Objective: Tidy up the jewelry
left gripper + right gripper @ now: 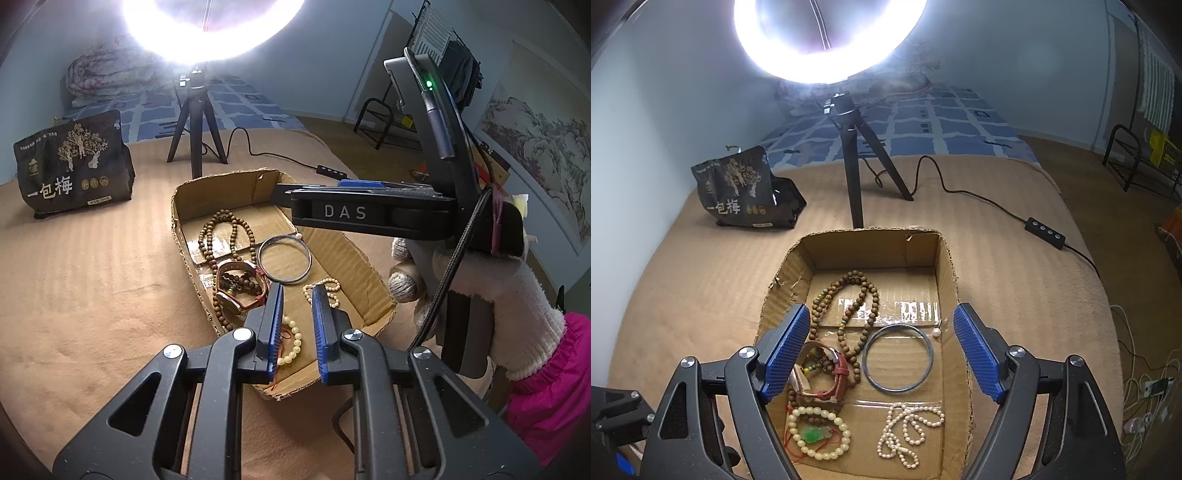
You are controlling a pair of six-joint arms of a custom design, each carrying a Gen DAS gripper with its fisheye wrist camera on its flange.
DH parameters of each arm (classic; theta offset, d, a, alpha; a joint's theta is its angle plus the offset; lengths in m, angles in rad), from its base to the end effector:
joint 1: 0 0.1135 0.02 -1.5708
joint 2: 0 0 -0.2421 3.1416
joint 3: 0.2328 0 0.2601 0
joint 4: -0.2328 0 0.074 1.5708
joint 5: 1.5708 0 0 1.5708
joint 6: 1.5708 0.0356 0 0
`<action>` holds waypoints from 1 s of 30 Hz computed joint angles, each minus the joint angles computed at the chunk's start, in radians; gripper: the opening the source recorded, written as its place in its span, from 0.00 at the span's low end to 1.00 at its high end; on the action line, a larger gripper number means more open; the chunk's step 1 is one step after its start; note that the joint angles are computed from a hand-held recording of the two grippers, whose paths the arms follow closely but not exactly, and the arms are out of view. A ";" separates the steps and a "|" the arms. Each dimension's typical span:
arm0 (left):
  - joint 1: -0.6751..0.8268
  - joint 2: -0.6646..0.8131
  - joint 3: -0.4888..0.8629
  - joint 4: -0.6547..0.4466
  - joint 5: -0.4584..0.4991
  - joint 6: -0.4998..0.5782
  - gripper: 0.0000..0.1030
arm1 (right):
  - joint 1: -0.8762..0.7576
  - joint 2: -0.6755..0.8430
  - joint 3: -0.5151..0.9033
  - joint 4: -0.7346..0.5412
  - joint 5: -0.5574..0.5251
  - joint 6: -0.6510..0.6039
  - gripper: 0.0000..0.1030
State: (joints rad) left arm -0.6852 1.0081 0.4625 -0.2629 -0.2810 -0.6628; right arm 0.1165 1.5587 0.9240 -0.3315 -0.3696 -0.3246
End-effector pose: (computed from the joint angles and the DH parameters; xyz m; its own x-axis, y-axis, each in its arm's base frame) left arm 0.1712 -0.1272 0.1600 -0.7243 -0.1715 -0.6678 0.0178 0.9636 -0.2668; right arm 0.3137 0.0497 0.1656 -0.6749 -0.3784 -0.6335 -0.5566 0.8247 0.1004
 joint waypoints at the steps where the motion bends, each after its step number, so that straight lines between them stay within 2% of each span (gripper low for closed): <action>1: -0.007 -0.008 0.001 -0.009 -0.008 -0.002 0.14 | -0.002 -0.008 -0.003 -0.003 -0.003 -0.001 0.78; 13: -0.059 -0.186 -0.006 -0.179 -0.098 -0.035 0.14 | -0.004 -0.174 -0.080 -0.044 0.009 -0.016 0.78; 23: -0.161 -0.335 0.010 -0.356 -0.212 -0.095 0.14 | -0.022 -0.356 -0.142 -0.114 0.019 -0.004 0.78; 30: -0.281 -0.394 0.055 -0.482 -0.333 -0.174 0.14 | -0.017 -0.525 -0.201 -0.172 0.033 -0.019 0.78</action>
State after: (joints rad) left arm -0.9660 0.6136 0.5174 -0.7454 -0.6143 -0.8363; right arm 0.0999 1.0333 0.7234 -0.5037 -0.3368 -0.3435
